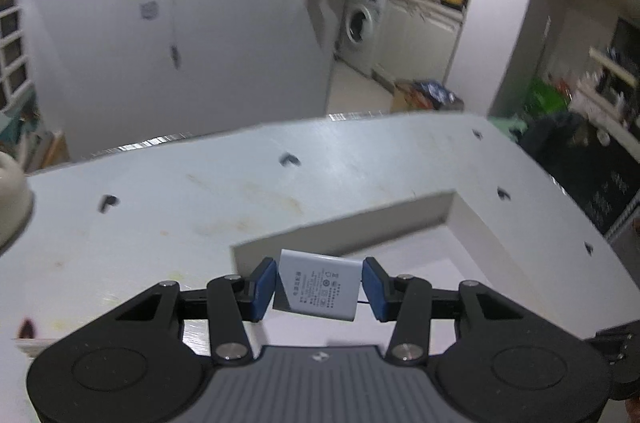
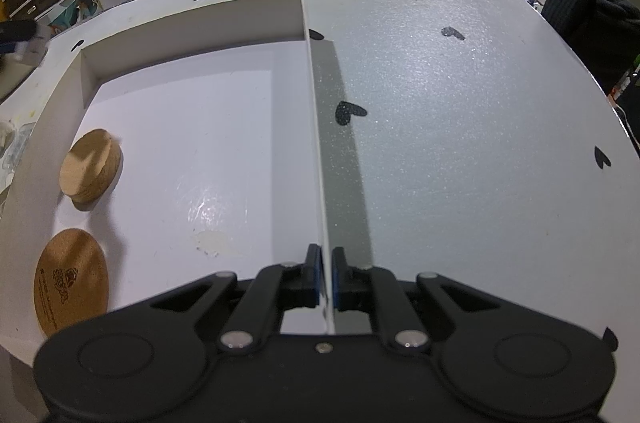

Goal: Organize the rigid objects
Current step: 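Carry the white charger into the tray and release it with the left gripper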

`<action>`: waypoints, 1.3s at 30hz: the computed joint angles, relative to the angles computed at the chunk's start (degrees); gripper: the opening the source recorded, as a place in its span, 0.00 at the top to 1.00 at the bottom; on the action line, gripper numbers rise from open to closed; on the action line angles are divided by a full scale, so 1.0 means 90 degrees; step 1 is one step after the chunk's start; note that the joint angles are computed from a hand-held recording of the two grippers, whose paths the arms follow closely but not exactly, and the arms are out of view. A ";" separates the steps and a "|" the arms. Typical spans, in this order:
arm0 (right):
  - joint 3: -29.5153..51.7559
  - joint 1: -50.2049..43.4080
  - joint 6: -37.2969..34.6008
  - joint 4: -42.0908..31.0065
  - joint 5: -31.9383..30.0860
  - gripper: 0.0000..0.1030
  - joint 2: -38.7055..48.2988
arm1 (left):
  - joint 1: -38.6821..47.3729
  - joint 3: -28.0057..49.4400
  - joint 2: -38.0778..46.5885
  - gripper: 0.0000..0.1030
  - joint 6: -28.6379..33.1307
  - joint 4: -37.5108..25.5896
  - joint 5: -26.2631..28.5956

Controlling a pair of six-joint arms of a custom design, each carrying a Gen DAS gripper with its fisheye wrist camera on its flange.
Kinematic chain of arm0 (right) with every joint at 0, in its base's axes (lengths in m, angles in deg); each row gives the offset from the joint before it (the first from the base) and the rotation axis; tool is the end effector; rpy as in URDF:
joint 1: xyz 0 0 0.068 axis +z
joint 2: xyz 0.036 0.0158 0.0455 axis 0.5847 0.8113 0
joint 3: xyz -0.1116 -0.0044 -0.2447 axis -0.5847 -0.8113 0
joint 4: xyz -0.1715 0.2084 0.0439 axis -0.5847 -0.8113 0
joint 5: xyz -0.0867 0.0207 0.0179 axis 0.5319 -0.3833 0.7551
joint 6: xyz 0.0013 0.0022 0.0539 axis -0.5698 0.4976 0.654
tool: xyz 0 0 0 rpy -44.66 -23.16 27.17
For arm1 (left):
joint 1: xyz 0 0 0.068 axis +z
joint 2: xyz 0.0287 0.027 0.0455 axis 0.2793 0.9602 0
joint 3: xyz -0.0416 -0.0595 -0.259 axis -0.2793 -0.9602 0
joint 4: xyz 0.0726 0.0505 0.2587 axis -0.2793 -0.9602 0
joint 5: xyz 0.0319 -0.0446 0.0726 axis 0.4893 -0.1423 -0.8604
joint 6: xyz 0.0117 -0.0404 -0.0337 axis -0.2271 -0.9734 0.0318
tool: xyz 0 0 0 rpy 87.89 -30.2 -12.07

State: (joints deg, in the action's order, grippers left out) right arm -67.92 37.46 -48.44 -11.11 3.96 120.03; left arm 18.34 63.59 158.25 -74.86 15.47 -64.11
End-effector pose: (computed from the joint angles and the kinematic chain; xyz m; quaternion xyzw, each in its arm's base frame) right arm 0.1592 0.0047 0.1376 0.0424 0.9651 0.0197 0.2579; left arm 0.2702 -0.0035 0.2061 0.1691 0.9045 -0.1280 0.3699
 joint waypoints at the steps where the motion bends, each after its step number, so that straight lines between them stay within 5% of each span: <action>1: 0.0000 0.0000 0.0000 0.0000 0.0000 0.93 0.0000 | -0.0088 0.0009 0.0102 0.53 -0.0007 0.0008 -0.0070; 13: -0.0012 -0.0033 -0.0017 0.0014 -0.0026 0.93 0.0002 | -0.0975 0.0498 0.1522 0.53 0.0137 0.0082 -0.0911; 23: -0.0033 -0.0064 -0.0034 0.0017 -0.0048 0.93 -0.0019 | -0.1077 0.0518 0.1787 0.52 0.0084 0.0089 -0.1075; 31: -0.0033 -0.0068 -0.0043 0.0022 -0.0050 0.93 -0.0015 | -0.1058 0.0305 0.1584 0.14 -0.0009 0.0167 -0.1149; 39: -0.0035 -0.0065 -0.0036 0.0027 -0.0045 0.93 -0.0016 | -0.1056 0.0104 0.1156 0.00 -0.0001 0.0026 -0.1026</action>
